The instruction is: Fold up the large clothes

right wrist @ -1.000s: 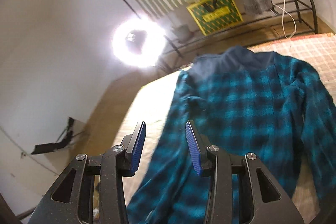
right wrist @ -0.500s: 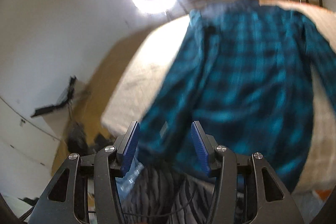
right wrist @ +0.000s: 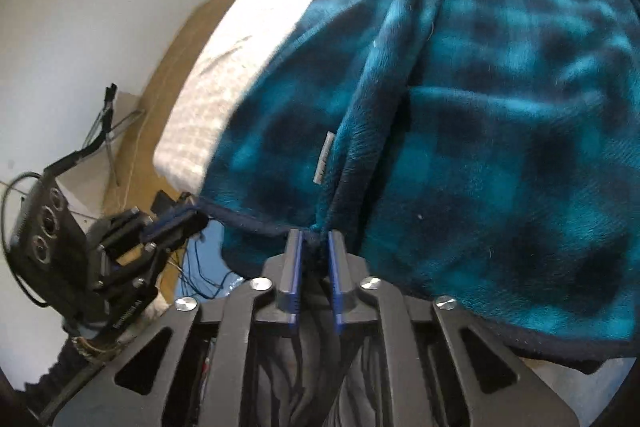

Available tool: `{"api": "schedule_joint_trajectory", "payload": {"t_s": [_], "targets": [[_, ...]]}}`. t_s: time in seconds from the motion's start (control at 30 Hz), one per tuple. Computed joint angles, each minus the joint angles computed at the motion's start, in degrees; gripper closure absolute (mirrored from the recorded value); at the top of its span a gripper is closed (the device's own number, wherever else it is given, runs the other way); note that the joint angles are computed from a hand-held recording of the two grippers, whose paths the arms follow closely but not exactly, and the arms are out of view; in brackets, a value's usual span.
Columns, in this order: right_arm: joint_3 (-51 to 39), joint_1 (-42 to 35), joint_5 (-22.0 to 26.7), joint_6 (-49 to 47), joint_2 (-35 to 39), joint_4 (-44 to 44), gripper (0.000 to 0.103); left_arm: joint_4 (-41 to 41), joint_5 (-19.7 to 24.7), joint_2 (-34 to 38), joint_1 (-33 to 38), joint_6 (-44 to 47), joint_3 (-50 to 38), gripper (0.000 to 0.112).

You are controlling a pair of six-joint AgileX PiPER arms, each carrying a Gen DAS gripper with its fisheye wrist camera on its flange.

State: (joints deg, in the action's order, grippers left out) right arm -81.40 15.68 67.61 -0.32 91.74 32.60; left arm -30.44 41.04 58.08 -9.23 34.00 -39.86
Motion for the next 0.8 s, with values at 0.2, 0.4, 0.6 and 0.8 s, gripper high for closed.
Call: {"api": "schedule_joint_trajectory", "payload": {"t_s": [0.2, 0.4, 0.6, 0.8], "targets": [[3.56, -2.34, 0.03, -1.88, -2.89, 1.00, 0.095, -11.76, 7.53, -0.58, 11.79, 8.63, -2.64, 0.112], [5.39, -1.69, -1.68, -1.76, -2.62, 0.97, 0.095, -9.20, 2.24, 8.58, 3.67, 4.96, -7.07, 0.112], [7.32, -1.39, -3.43, -1.97, -5.14, 1.23, 0.093, -1.77, -6.40, 9.93, -4.16, 1.76, -1.40, 0.112], [10.31, -6.55, -4.74, -3.27, -11.95, 1.13, 0.089, -0.75, -0.45, 8.20, -2.74, -3.40, -6.32, 0.112]]}}
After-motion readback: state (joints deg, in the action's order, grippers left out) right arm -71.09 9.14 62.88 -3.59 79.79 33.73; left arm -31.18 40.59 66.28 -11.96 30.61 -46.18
